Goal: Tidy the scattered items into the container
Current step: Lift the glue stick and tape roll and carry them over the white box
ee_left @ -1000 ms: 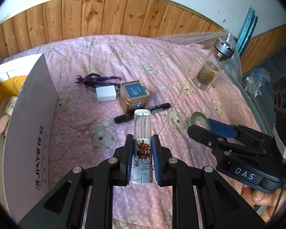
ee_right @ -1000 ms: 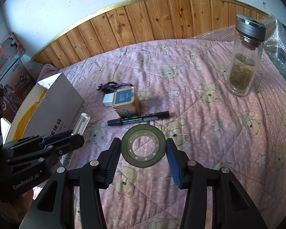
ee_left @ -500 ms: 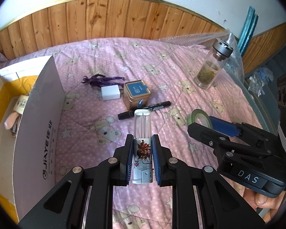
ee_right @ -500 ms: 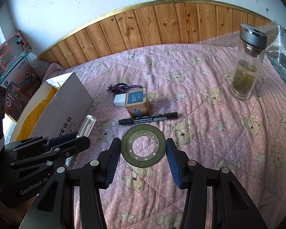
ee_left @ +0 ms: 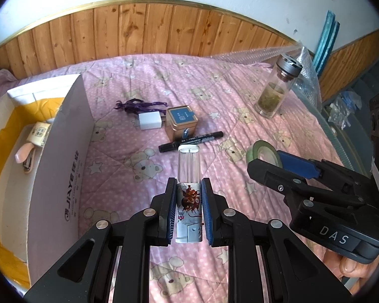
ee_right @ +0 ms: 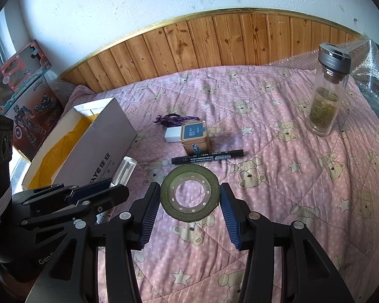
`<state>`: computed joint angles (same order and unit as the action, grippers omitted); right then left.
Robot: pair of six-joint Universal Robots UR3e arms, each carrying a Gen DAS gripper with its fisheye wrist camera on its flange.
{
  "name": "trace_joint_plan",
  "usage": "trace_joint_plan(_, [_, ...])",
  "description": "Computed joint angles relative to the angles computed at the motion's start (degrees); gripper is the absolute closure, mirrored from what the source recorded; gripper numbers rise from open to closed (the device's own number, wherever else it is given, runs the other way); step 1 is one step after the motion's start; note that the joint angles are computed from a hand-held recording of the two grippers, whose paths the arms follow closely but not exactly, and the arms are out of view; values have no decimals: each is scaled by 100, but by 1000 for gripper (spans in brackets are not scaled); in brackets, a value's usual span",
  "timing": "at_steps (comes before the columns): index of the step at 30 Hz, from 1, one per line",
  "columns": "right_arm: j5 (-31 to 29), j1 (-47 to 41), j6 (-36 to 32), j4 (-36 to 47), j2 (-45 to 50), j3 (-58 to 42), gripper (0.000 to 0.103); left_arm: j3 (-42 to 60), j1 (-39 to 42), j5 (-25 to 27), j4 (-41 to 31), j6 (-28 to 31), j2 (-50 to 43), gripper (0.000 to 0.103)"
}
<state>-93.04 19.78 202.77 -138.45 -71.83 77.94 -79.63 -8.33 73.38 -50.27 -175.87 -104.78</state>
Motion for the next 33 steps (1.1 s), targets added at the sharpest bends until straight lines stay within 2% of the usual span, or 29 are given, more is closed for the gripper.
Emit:
trace_joint_plan(13, [-131, 396, 50, 256, 375, -699, 54, -560, 538, -331, -10, 161, 606, 84])
trace_joint_plan(33, [-325, 1078, 133, 1115, 1693, -2901, 54, -1204, 1709, -1133, -382, 631, 1439, 84])
